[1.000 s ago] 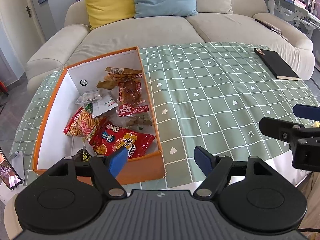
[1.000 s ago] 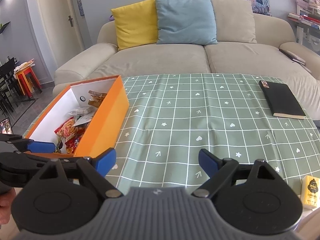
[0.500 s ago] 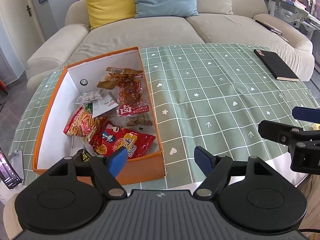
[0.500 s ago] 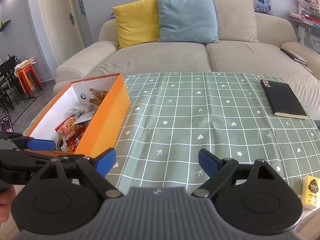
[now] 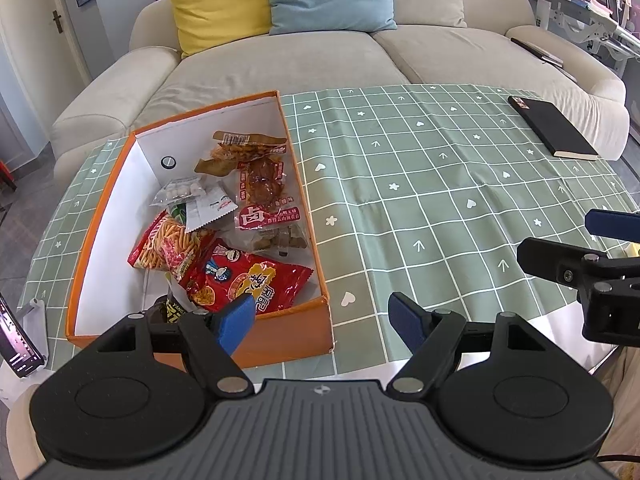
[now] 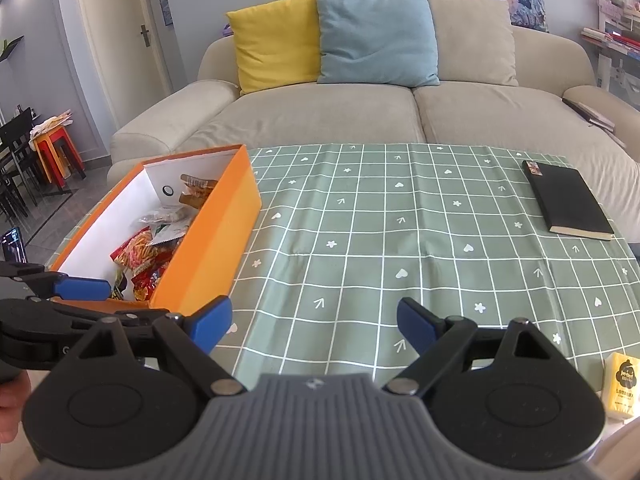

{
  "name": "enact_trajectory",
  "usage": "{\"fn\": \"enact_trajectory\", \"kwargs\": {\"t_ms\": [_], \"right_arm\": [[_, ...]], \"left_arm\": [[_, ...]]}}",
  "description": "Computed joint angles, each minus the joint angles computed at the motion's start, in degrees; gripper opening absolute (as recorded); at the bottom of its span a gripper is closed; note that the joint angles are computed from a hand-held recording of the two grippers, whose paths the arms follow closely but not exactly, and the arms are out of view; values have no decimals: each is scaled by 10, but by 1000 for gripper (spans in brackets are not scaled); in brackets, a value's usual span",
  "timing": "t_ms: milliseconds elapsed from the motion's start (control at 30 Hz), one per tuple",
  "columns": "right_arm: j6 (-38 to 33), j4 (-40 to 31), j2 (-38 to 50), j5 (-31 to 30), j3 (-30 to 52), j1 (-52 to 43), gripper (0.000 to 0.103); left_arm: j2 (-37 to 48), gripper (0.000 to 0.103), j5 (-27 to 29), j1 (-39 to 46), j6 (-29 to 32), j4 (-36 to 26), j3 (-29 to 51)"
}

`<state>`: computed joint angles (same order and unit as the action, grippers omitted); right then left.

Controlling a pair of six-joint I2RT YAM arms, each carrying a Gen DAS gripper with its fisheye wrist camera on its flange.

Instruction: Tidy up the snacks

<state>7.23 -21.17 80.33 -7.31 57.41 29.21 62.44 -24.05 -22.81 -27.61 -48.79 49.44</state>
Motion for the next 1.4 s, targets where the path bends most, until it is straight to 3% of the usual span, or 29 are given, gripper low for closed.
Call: {"fn": "enact_trajectory", "kwargs": {"t_ms": [1400], "right_arm": [[-2,0,2,-8,-3,-2,88]], "left_arm": [[-11,89,-25,-16,10,0,-3]]}}
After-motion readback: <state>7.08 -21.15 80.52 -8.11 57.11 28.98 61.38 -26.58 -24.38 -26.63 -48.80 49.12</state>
